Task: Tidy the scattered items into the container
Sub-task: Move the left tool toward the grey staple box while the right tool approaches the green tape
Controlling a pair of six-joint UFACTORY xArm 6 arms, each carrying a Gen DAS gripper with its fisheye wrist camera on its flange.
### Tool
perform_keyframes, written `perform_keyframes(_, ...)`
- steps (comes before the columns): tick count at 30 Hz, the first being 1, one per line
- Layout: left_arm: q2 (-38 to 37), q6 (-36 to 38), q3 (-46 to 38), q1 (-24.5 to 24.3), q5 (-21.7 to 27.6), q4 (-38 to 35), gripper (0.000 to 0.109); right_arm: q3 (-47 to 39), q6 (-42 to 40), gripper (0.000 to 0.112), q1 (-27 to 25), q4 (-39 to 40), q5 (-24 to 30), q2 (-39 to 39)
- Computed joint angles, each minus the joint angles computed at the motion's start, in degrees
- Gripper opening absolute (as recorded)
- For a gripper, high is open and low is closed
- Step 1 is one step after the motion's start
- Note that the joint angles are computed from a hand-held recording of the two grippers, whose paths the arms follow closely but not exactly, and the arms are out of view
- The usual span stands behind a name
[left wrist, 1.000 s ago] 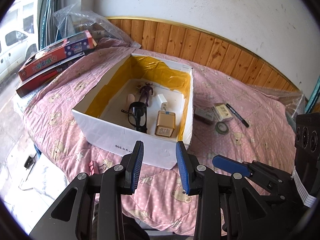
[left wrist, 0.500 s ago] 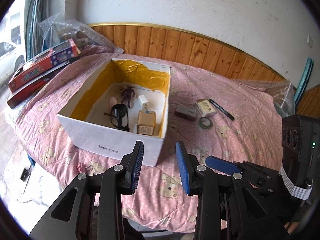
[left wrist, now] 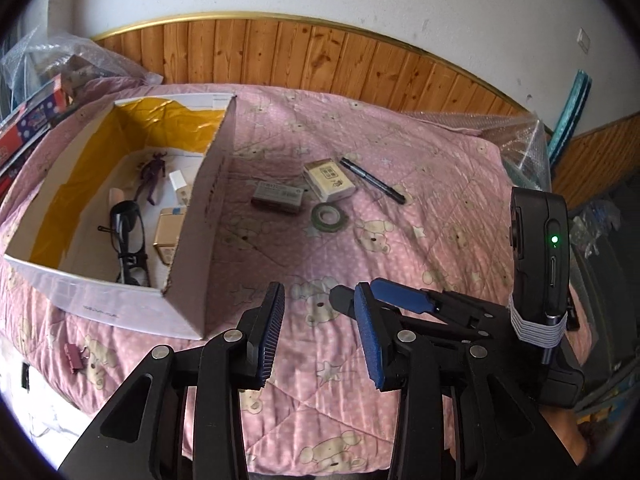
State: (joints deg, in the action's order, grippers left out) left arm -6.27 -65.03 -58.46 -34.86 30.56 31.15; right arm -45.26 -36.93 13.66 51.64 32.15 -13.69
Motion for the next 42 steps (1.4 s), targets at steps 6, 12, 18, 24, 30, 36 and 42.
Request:
perform_keyframes(6, 10.2, 11.3, -8.8, 3.6, -2.6, -15.7, 0.043, -8.1, 2.8, 0.036, -3.0, -6.4, 0.0, 9.0)
perform_keyframes(12, 22.7, 18.3, -23.0, 6.5, 3.0, -23.9, 0.046, -18.0, 5.7, 0.034, -4.1, -12.3, -0.4, 18.9)
perform_keyframes(18, 33.1, 17.2, -33.9, 10.2, 7.5, -30.5, 0.047, -26.1, 7.6, 0.032, -3.8, -17.8, -0.2, 27.7)
perform_keyframes(24, 43.9, 14.9, -46.8, 11.8, 14.4, -27.7, 0.047, -30.4, 6.4, 0.030, -3.1, -20.2, -1.4, 33.5)
perform_keyframes(30, 46.8, 16.0, -48.8, 12.1, 12.8, -20.7, 0.058, -29.8, 4.5, 0.021, -1.9, -23.6, -5.3, 34.1)
perform_keyframes(36, 46.3, 16.6, -46.9, 13.1, 8.6, -20.0, 0.040, -29.5, 1.0, 0.017, -3.5, -15.6, -3.0, 33.4)
perform_keyframes(42, 43.7, 16.3, -42.5, 14.0, 6.8, -20.2, 0.016, -27.6, -1.6, 0.017, -5.2, -8.7, -0.2, 31.6)
